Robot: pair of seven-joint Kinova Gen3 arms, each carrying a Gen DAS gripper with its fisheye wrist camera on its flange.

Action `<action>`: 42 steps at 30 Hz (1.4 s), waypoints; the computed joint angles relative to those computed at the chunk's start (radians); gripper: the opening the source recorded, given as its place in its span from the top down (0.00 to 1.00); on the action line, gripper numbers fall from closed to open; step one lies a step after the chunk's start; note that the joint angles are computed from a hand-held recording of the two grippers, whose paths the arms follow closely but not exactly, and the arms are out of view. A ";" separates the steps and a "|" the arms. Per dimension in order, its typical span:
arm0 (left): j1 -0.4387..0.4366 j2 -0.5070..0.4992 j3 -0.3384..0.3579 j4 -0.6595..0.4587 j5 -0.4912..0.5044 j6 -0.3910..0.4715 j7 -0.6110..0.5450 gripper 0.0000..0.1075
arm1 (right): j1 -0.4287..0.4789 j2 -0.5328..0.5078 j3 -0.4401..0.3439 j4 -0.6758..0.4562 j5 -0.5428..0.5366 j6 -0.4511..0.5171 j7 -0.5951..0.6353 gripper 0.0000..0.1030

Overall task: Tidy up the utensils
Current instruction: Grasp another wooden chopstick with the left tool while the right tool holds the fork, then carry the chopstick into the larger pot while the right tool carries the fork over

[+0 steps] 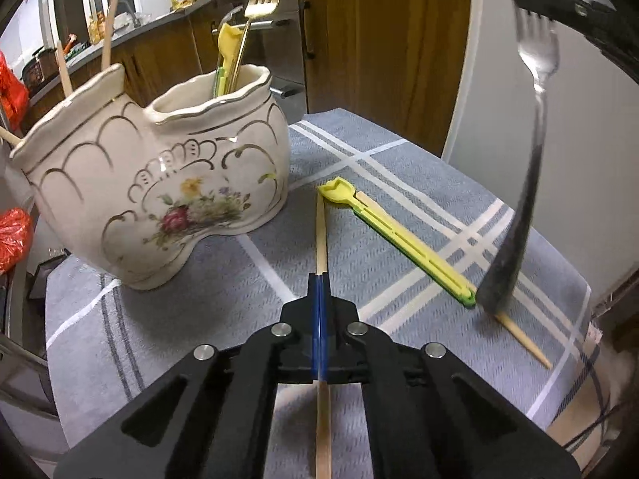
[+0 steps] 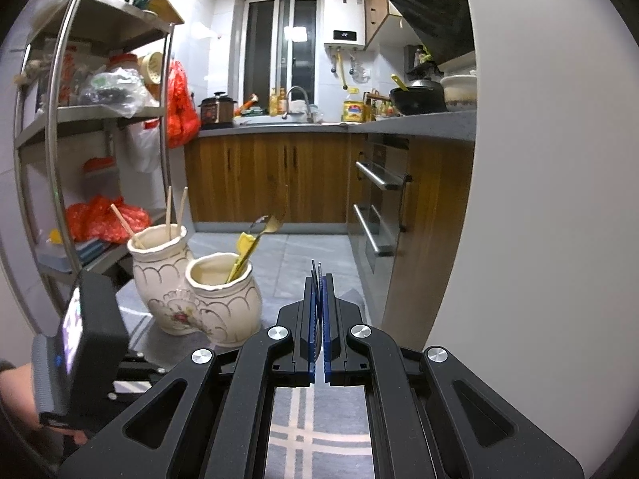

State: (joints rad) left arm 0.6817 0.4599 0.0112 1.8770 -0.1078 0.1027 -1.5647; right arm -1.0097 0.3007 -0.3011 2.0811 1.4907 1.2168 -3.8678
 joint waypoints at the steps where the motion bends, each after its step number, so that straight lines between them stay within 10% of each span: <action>1: -0.015 -0.003 0.014 0.002 0.005 0.004 -0.012 1.00 | -0.001 0.002 -0.001 -0.003 0.000 0.000 0.005 0.97; 5: -0.125 -0.013 0.124 0.010 0.033 0.013 -0.054 0.99 | -0.004 0.009 0.002 -0.017 -0.004 0.000 0.020 0.97; 10: -0.099 0.011 0.110 -0.047 0.021 0.080 -0.059 0.72 | -0.007 0.014 0.005 -0.031 -0.008 -0.007 0.038 0.97; 18: -0.063 0.053 0.080 -0.103 -0.008 0.116 -0.047 0.95 | -0.022 0.020 0.011 -0.046 -0.013 0.006 0.047 0.97; 34: -0.704 -0.112 0.616 0.331 -0.132 -0.517 -0.078 0.95 | -0.037 0.063 0.032 -0.115 0.020 0.025 0.088 0.97; 37: -0.742 -0.107 0.627 0.364 -0.128 -0.639 -0.064 0.95 | -0.037 0.075 0.041 -0.134 0.034 0.019 0.098 0.97; 42: -0.656 -0.120 0.455 0.379 -0.240 -0.822 0.065 0.95 | -0.030 0.086 0.057 -0.162 0.055 0.006 0.121 0.97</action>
State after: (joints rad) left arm 0.0252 0.3404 0.4664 2.2562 -0.3478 -0.7191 -1.4998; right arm -1.0393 0.3872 -0.2437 1.9190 1.5453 1.2223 -3.7466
